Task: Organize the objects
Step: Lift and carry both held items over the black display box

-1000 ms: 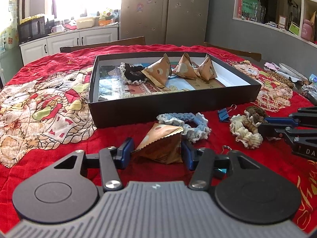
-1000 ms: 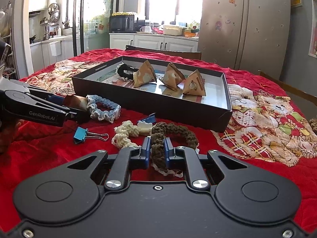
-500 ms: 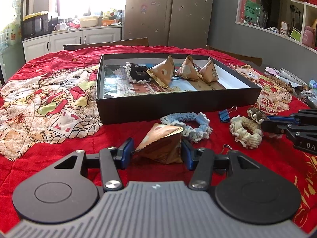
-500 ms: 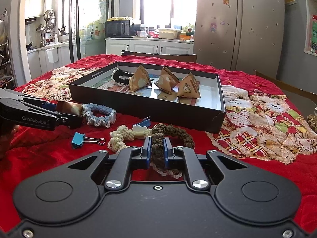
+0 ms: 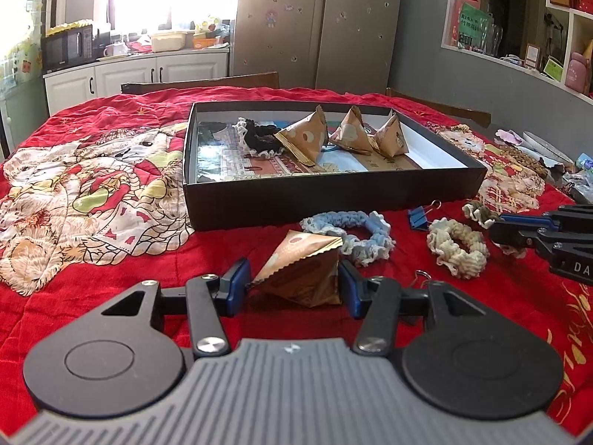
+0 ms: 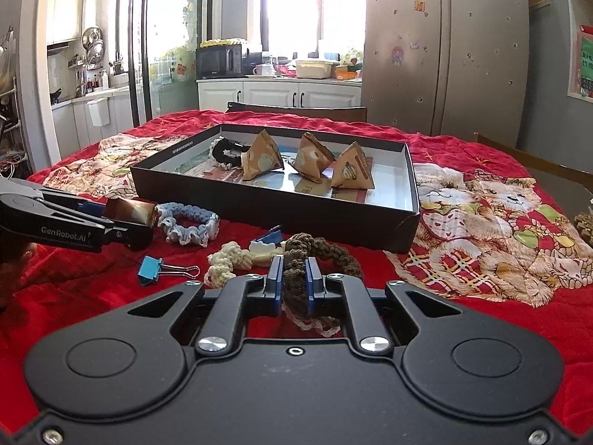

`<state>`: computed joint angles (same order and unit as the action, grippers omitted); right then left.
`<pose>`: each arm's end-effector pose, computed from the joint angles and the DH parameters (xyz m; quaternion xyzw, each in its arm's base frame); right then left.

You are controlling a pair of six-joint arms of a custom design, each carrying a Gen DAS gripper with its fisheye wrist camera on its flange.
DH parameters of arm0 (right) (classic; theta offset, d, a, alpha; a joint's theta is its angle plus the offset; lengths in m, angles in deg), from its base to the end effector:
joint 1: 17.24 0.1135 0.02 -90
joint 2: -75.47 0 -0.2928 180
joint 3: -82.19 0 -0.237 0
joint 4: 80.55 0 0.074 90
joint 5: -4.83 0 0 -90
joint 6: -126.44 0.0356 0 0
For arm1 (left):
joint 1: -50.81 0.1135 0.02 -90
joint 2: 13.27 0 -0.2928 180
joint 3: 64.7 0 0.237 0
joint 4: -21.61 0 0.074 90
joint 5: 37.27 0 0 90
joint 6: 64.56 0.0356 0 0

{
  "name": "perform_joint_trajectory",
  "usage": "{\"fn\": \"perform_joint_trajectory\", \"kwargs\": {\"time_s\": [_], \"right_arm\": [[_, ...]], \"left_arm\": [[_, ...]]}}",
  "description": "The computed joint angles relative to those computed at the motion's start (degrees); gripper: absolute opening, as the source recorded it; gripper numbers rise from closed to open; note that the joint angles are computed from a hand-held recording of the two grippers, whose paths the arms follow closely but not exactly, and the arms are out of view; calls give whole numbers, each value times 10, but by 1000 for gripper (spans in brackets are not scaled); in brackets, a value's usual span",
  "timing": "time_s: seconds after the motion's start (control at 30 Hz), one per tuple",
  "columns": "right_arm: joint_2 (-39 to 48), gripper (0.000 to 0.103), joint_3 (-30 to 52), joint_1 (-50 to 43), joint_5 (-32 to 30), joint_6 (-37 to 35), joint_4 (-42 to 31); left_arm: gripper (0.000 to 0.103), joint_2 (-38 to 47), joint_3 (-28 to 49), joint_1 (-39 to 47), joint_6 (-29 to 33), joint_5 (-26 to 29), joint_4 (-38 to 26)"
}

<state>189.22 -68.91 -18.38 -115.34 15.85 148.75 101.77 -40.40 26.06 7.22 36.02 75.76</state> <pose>0.2448 0.0130 0.0845 -0.2624 0.8261 0.1440 0.4774 0.2110 -0.0860 0.0774 -0.0149 0.8861 -0.0421 0.4613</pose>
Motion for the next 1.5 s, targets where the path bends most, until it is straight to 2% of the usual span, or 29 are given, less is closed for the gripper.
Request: {"fn": "perform_joint_trajectory", "kwargs": {"time_s": [0.73,0.93,1.27,1.5], "right_arm": [[-18,11,-6,-20,-41,29,10],[-35,11,-16,-18,-47,40,22],[-85,11,-23,-20,-53,50,-4],[-163,11,-16,-18,-52,50,-65]], "left_arm": [[54,-28,-12,-21,-5,-19,2],[54,-54,-11,-34,-4,-27,-18],[55,-112,-9,-55,-5,-46,-68],[55,-194,11,-61,-2,-63,-170]]}}
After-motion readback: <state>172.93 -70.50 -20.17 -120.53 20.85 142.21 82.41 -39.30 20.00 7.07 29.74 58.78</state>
